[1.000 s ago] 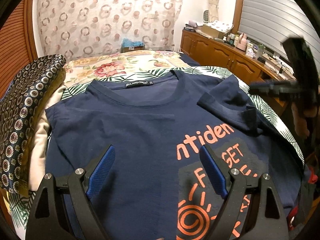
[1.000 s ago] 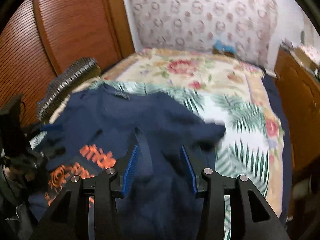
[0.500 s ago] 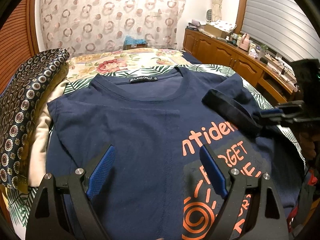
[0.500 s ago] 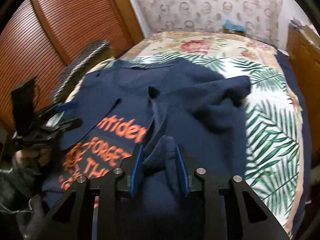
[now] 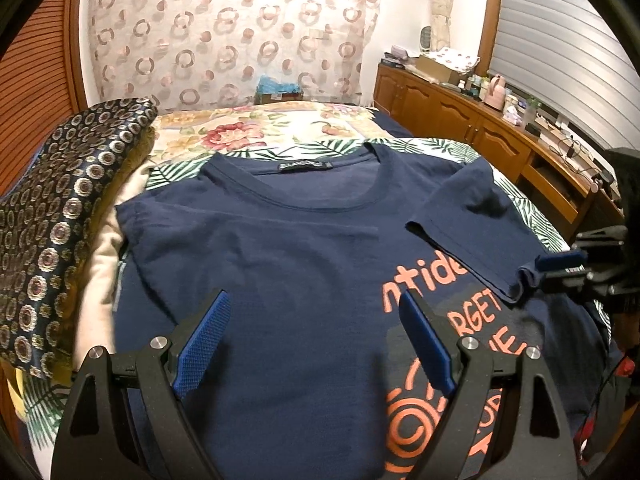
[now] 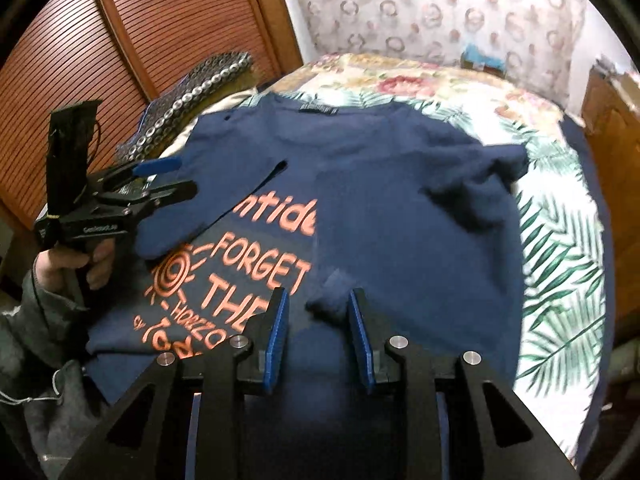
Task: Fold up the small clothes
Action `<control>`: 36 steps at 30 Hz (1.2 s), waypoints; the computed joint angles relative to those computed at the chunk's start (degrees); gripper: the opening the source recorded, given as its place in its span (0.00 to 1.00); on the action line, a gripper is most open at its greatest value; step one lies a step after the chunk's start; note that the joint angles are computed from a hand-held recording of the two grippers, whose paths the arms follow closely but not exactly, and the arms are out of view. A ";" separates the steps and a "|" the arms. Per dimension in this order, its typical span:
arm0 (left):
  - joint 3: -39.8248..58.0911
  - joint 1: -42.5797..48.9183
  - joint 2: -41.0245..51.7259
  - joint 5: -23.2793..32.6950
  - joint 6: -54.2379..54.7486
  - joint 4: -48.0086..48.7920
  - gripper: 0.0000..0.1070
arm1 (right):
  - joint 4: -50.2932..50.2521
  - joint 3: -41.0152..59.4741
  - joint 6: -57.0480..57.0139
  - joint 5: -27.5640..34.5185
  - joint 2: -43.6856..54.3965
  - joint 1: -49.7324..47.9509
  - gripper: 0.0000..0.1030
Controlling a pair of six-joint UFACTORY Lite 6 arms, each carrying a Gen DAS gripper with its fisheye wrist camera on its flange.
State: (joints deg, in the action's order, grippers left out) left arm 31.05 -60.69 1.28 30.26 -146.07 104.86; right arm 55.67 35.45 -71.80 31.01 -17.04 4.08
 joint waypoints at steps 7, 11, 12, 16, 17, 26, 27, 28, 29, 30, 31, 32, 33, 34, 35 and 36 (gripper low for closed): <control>-6.65 6.46 -10.12 -0.60 7.92 -1.94 0.81 | 1.52 0.98 -1.88 -7.40 -0.32 1.75 0.48; -8.07 15.86 -14.83 -4.81 16.47 -2.97 0.78 | 7.36 3.85 -8.35 -14.19 4.80 1.32 0.54; -7.90 17.54 -15.02 -5.65 17.70 -2.84 0.76 | 9.76 5.07 -10.87 -15.89 6.86 1.13 0.54; -4.82 25.52 -12.76 -11.00 21.02 -0.24 0.62 | 20.58 10.60 -20.69 -19.42 15.30 0.11 0.54; -3.58 26.88 -11.33 -12.56 20.86 0.60 0.57 | 22.67 12.36 -22.73 -19.99 17.74 -0.13 0.54; 8.41 30.16 4.24 -14.46 35.63 -12.59 0.49 | 25.33 20.33 -22.91 -21.94 28.71 0.33 0.55; 9.68 30.26 5.68 -14.10 37.19 -14.37 0.49 | 26.67 20.16 -24.04 -21.70 28.65 0.31 0.57; 10.90 30.79 7.21 -14.39 38.65 -16.09 0.53 | 25.96 19.88 -23.41 -21.00 28.11 -0.23 0.58; 11.57 31.14 8.23 -15.02 39.15 -16.67 0.55 | 27.39 20.14 -25.14 -20.09 28.29 -1.10 0.59; 12.49 31.05 9.54 -15.08 40.12 -17.75 0.55 | 30.22 19.85 -28.42 -19.44 28.11 -1.69 0.60; 13.43 30.55 11.00 -14.30 40.91 -18.64 0.55 | 33.97 19.78 -32.43 -19.11 28.56 -1.94 0.60; 14.36 29.99 12.42 -13.40 41.83 -19.60 0.55 | 35.47 19.76 -34.05 -18.65 28.83 -2.32 0.60; 14.94 29.38 13.43 -12.59 42.20 -19.98 0.55 | 35.30 19.72 -33.70 -18.43 28.79 -2.33 0.61; 14.91 28.66 13.78 -11.69 40.34 -18.20 0.55 | 36.57 19.89 -35.41 -17.90 29.38 -2.96 0.61; 14.77 28.53 13.67 -11.53 40.25 -18.26 0.54 | 36.66 19.88 -35.58 -17.99 29.39 -2.96 0.61; 14.75 28.60 13.62 -11.73 40.17 -18.37 0.51 | 37.02 19.91 -36.13 -18.05 29.52 -3.06 0.61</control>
State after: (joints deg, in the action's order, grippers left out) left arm 45.80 -32.09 14.90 18.53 -105.91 86.49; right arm 92.70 55.36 -107.93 12.96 12.49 1.02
